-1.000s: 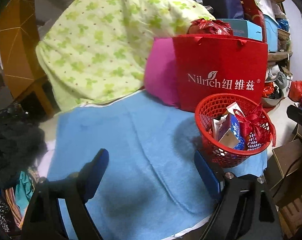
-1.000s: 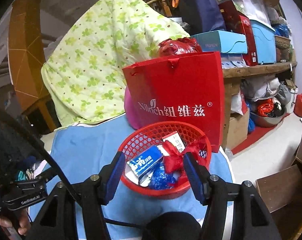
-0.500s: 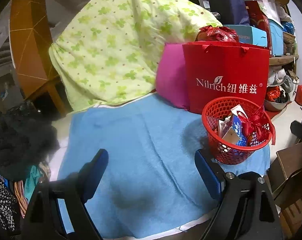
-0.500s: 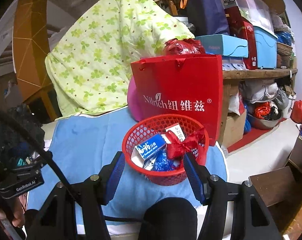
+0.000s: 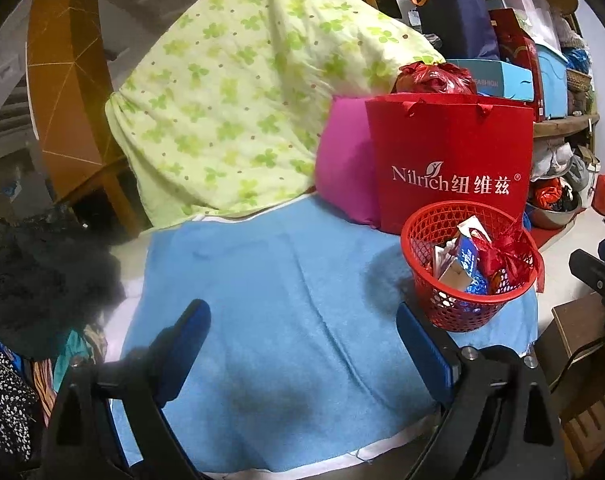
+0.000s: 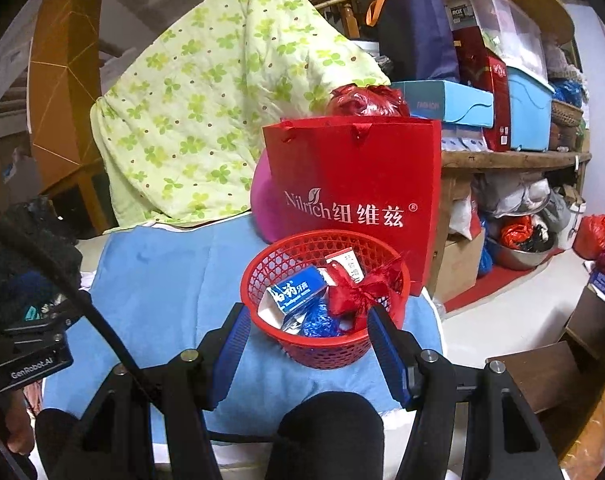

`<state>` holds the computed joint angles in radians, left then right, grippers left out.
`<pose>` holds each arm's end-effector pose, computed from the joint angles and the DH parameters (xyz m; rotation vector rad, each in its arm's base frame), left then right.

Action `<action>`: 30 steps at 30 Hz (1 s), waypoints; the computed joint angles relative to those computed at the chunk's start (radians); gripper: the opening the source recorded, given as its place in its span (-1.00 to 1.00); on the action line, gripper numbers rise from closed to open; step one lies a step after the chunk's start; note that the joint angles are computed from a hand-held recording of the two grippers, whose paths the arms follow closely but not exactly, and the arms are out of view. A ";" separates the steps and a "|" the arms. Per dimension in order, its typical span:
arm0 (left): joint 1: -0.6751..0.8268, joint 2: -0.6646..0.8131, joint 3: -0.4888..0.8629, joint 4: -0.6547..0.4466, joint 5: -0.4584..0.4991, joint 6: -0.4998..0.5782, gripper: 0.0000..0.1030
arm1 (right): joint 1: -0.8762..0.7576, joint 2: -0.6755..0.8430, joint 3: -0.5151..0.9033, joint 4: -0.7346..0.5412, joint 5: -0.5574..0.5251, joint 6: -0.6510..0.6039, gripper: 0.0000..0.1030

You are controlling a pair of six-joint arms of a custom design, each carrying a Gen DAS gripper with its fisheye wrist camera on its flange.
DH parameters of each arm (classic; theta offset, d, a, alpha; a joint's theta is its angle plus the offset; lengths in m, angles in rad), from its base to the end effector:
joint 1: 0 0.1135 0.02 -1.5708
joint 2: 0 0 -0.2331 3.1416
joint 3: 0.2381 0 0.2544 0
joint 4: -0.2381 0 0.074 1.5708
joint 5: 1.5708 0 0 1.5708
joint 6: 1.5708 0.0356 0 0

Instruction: Collect trash

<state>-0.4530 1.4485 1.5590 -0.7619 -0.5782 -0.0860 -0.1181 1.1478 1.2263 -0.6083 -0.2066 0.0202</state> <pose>0.2901 -0.1196 0.3688 0.0791 2.1188 0.3249 0.2590 -0.0234 0.3503 0.0205 2.0919 0.1577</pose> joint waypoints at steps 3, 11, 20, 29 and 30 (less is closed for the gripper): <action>-0.009 -0.003 -0.007 0.004 -0.011 0.004 0.83 | 0.000 0.005 0.005 -0.002 0.002 0.002 0.26; -0.019 -0.004 -0.014 0.006 -0.013 0.010 0.83 | 0.003 0.012 0.010 -0.004 0.009 0.006 0.26; -0.020 -0.001 -0.017 0.010 -0.003 0.015 0.83 | 0.010 0.023 0.010 0.001 0.023 0.019 0.26; -0.012 0.017 -0.009 0.029 0.032 0.047 0.83 | 0.018 0.055 0.025 0.010 0.045 0.033 0.26; -0.009 0.021 -0.009 0.034 0.039 0.051 0.83 | 0.018 0.064 0.030 0.011 0.047 0.035 0.26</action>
<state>-0.4622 1.4691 1.5503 -0.7280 -0.5396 -0.0354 -0.1001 1.2119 1.2563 -0.5969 -0.1598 0.0553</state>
